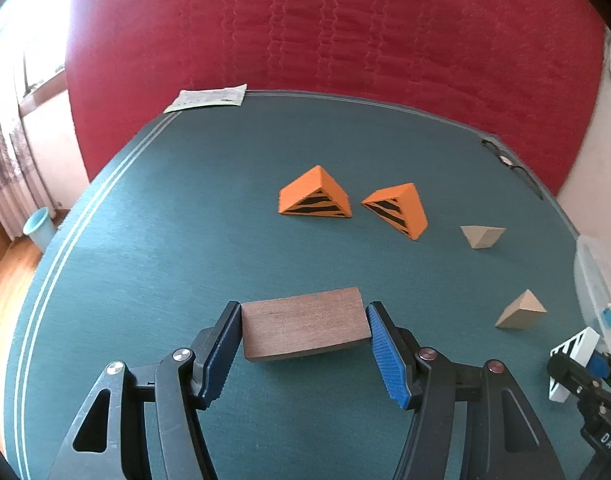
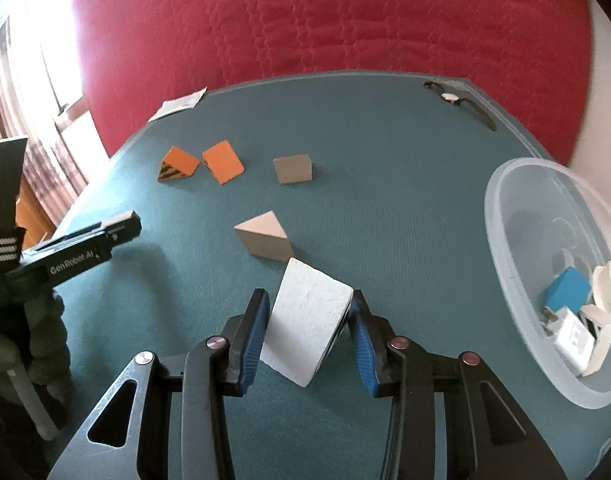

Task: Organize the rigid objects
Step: 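Carry the striped block toward the bowl with the right gripper while the left holds the brown block, then lower the striped block into the bowl and open the right gripper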

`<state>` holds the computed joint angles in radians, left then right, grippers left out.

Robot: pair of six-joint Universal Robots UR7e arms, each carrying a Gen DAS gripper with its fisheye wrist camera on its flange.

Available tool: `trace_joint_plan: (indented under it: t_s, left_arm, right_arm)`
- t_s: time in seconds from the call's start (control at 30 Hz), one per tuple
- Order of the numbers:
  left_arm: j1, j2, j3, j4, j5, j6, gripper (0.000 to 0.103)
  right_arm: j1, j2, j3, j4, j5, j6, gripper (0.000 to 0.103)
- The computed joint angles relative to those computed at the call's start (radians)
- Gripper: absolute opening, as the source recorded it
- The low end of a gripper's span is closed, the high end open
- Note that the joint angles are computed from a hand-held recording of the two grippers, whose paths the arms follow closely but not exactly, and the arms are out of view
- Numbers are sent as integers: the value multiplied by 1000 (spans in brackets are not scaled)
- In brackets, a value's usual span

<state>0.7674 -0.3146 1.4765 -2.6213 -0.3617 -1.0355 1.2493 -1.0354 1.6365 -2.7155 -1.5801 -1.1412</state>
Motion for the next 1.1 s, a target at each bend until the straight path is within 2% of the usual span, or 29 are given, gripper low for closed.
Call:
trace_joint_plan:
  t_s: [0.33, 0.73, 1.1]
  left_arm:
    - [-18, 22, 9, -156, -16, 128, 65]
    - [-27, 22, -13, -68, -15, 75, 65]
    - [-50, 66, -98, -64, -28, 139, 65]
  right_arm:
    - [-15, -39, 8, -10, 62, -4, 41]
    - [-42, -35, -57, -45, 100, 43, 41]
    - [-68, 9, -193, -74, 114, 140, 41]
